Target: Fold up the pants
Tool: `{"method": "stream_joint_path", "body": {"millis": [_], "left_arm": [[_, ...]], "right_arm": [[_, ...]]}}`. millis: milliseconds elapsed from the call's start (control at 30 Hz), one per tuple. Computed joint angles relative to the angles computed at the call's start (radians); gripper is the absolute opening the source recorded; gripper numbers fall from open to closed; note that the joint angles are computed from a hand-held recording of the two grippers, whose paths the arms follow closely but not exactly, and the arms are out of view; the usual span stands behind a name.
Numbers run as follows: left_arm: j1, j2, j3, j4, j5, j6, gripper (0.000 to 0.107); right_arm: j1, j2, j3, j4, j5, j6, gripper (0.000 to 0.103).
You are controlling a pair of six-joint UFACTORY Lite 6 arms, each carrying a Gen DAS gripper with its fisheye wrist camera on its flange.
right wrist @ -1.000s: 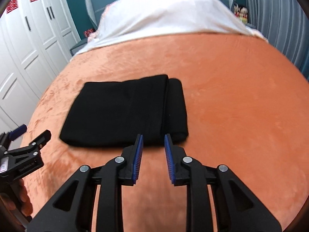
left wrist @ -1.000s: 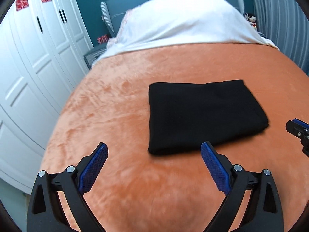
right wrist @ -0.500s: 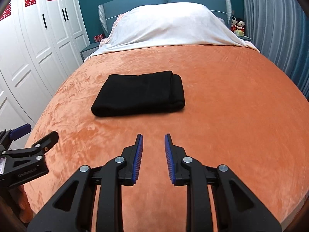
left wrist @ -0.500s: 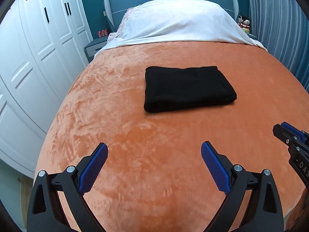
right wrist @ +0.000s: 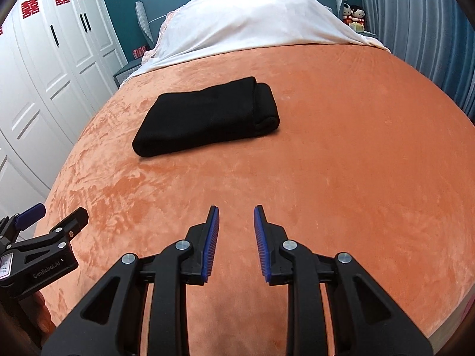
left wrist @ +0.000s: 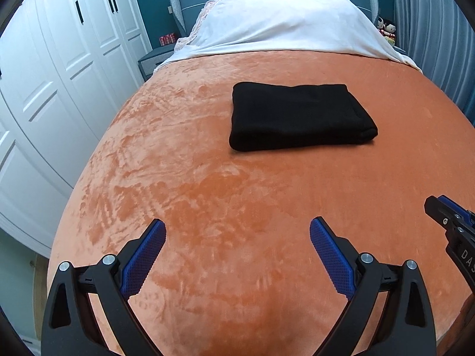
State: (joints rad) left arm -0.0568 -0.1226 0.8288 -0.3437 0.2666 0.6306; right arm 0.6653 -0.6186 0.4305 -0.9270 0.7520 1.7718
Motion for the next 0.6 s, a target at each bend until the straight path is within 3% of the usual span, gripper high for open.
{"method": "stream_joint_path", "body": {"millis": [67,133,267,600], "left_arm": [[-0.009,0.022,0.026,0.023,-0.004,-0.039,0.096],[-0.024,0.038,0.045,0.091,-0.022,-0.118,0.096],[-0.045,0.085,0.097,0.235,-0.012,-0.287,0.096],[-0.031,0.107,0.128,0.049,0.006,-0.1,0.097]], "right_arm": [[-0.023,0.042,0.028,-0.029,-0.014,0.007,0.025],[-0.031,0.077,0.051,-0.052,-0.021,0.016,0.035],[-0.035,0.148,0.097,-0.1,-0.029,0.031,0.035],[-0.068,0.19,0.138,-0.116,-0.058,0.009,0.035]]}}
